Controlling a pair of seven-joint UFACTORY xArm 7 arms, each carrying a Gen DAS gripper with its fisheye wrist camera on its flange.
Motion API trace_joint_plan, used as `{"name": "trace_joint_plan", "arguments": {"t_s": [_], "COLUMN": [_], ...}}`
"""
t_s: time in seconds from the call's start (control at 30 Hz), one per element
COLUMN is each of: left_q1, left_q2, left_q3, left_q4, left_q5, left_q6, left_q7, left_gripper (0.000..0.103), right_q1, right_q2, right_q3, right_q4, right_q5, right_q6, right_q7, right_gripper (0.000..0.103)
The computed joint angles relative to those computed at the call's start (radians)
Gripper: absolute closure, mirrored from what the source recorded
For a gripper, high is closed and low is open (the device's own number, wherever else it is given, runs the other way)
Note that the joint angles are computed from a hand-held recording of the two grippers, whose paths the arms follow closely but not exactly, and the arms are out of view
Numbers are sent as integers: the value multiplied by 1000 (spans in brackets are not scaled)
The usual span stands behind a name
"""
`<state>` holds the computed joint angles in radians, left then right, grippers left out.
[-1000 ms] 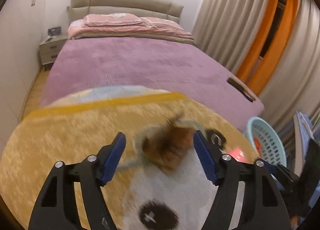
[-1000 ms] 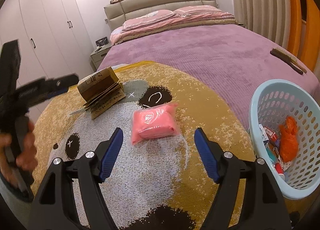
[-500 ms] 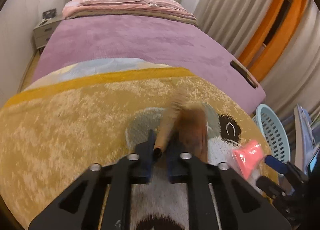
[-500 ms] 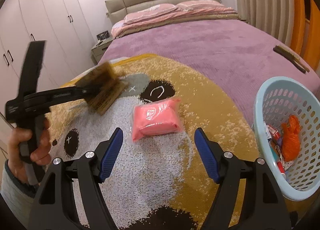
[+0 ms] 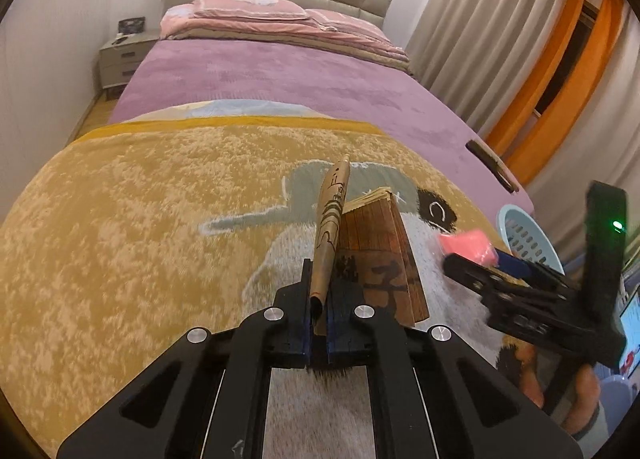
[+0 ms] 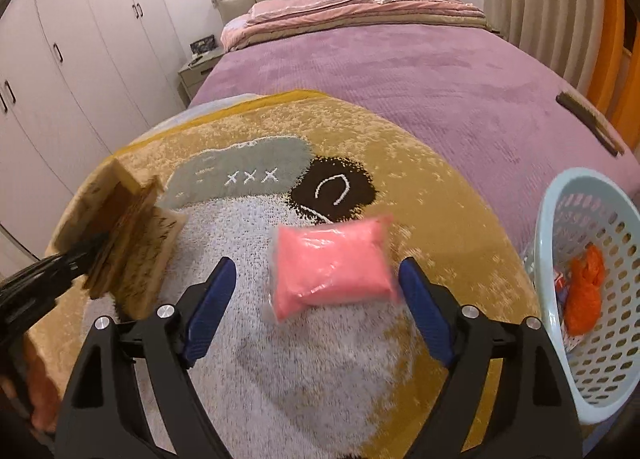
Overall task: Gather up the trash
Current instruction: 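Grasp the pink packet with the right tool while the left tool lifts the cardboard, then carry the cardboard and pink packet over the basket and release both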
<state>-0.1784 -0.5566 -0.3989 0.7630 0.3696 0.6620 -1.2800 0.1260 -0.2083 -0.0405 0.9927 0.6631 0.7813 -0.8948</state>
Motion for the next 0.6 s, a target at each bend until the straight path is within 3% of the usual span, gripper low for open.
{"name": "trace_joint_plan", "arguments": {"t_s": [0.03,0.1,0.17,0.6], "left_q1": [-2,-5,-5,-12], "left_q2": [-3,-12,-8,43], "left_q3": [-3,-9,-24,-104], "left_q4": [2,-1,13,153], "left_q5": [0,2,9,95], "left_q6": [4,11,30,74], "left_q7": [-2,-6,-10,-30], "left_gripper": [100,100,100,100], "right_q1": [1,4,4,-30], "right_q2": [-5,-10,-14,-132], "right_q3": [5,3,0,-106], "right_q4": [-8,-15,-19,-1], "right_q5": [-7,-4,-6,83], "right_q6": [-15,-23,-23,81], "right_q7": [1,-6,-11,-55], "right_gripper": [26,43,50,51]}}
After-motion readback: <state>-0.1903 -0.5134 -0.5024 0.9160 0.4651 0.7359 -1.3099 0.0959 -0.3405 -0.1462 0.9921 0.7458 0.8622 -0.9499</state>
